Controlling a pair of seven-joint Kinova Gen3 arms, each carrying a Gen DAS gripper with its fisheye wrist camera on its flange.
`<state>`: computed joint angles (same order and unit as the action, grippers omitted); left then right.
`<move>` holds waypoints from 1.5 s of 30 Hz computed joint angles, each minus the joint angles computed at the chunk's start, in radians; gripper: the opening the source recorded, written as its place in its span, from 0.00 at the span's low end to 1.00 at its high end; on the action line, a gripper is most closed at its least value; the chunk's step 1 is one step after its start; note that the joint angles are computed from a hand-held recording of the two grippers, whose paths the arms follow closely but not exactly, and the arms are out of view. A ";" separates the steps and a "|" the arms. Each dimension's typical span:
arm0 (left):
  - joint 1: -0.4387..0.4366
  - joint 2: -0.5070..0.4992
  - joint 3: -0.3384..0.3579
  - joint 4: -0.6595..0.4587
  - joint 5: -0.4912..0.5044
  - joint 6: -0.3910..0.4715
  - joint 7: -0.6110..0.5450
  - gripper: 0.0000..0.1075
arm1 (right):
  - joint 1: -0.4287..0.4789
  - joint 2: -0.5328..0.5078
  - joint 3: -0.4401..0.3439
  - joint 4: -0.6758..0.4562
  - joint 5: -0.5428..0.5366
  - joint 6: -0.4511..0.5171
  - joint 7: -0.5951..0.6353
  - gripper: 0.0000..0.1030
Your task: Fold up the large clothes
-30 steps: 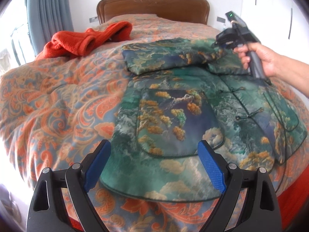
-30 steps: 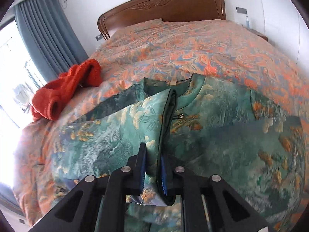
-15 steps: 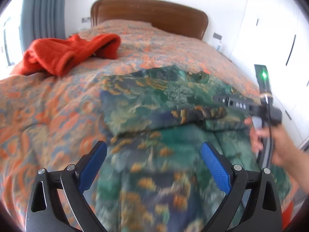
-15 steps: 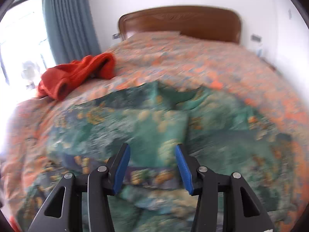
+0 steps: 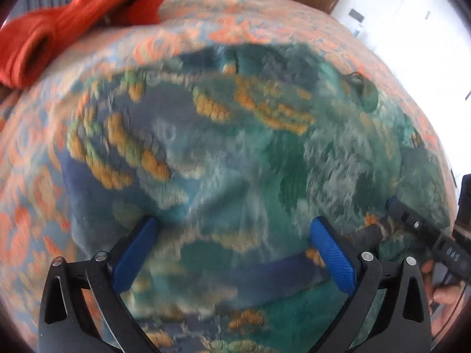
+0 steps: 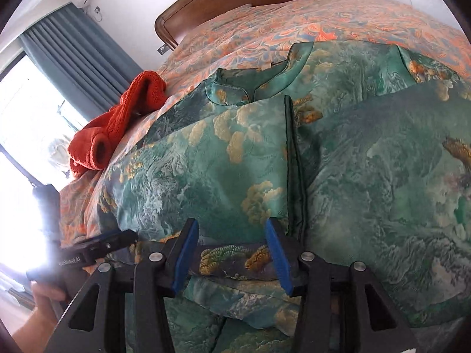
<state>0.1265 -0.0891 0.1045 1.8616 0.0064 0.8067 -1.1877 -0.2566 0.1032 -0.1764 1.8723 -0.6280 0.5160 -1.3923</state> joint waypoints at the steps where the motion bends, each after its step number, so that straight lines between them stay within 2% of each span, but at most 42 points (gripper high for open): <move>1: 0.004 -0.006 -0.016 -0.007 0.000 -0.011 -0.006 0.95 | -0.006 0.000 -0.003 0.007 0.007 -0.014 0.001 0.46; 4: 0.053 0.005 -0.137 -0.031 0.070 -0.040 -0.068 0.95 | -0.015 -0.006 -0.013 0.035 0.005 -0.062 0.021 0.46; 6: 0.049 0.057 -0.179 -0.075 0.088 -0.012 -0.079 0.95 | -0.008 -0.011 -0.028 0.047 0.000 -0.080 0.027 0.46; 8: 0.059 0.113 -0.206 -0.119 0.056 0.013 -0.059 0.95 | 0.061 -0.006 -0.106 0.052 0.005 -0.101 0.028 0.46; 11: 0.059 0.150 -0.196 -0.145 -0.032 -0.024 0.002 0.95 | 0.199 -0.005 -0.237 0.074 -0.057 -0.123 0.097 0.46; 15: 0.039 0.157 -0.192 -0.143 -0.014 -0.046 -0.011 0.95 | 0.374 0.008 -0.422 0.090 -0.068 -0.155 0.120 0.46; 19: 0.059 0.127 -0.188 -0.088 0.003 -0.061 -0.061 0.95 | 0.525 0.026 -0.608 0.086 0.077 -0.179 -0.009 0.46; 21: 0.071 0.065 -0.174 -0.020 -0.002 -0.073 -0.086 0.95 | 0.580 0.037 -0.681 0.079 0.158 -0.185 -0.086 0.46; 23: 0.070 -0.015 -0.133 0.056 -0.013 -0.078 -0.102 0.95 | 0.633 0.051 -0.749 0.070 0.239 -0.183 -0.163 0.46; 24: 0.047 -0.049 -0.099 0.082 -0.010 -0.067 -0.114 0.95 | 0.634 0.055 -0.758 0.061 0.280 -0.176 -0.204 0.46; 26: -0.001 -0.108 -0.044 0.126 0.040 -0.024 -0.152 0.95 | 0.594 0.059 -0.732 0.039 0.358 -0.154 -0.285 0.46; 28: -0.013 -0.175 -0.014 0.170 0.054 -0.009 -0.160 0.95 | 0.506 0.042 -0.655 0.014 0.431 -0.115 -0.367 0.46; 30: 0.048 -0.268 -0.036 0.221 0.069 0.020 -0.105 0.95 | 0.413 0.015 -0.579 -0.007 0.507 -0.076 -0.448 0.46; 33: 0.173 -0.407 -0.036 0.259 0.022 0.092 0.017 0.95 | 0.274 -0.091 -0.462 0.001 0.595 -0.031 -0.570 0.48; 36: 0.206 -0.546 0.075 0.255 -0.012 0.198 0.139 0.95 | 0.135 -0.222 -0.374 0.058 0.683 -0.004 -0.692 0.51; 37: 0.202 -0.592 0.122 0.250 -0.013 0.236 0.179 0.95 | 0.089 -0.268 -0.351 0.078 0.717 0.014 -0.733 0.56; 38: 0.191 -0.639 0.168 0.245 -0.015 0.267 0.212 0.95 | 0.042 -0.312 -0.325 0.103 0.751 0.022 -0.758 0.61; 40: 0.138 -0.712 0.240 0.233 0.007 0.313 0.229 0.95 | -0.050 -0.404 -0.286 0.142 0.797 0.080 -0.825 0.65; 42: 0.077 -0.780 0.313 0.204 0.037 0.377 0.223 0.95 | -0.125 -0.494 -0.279 0.179 0.860 0.150 -0.902 0.71; 45: 0.009 -0.840 0.394 0.162 0.046 0.453 0.213 0.95 | -0.177 -0.624 -0.332 0.216 0.941 0.272 -0.995 0.77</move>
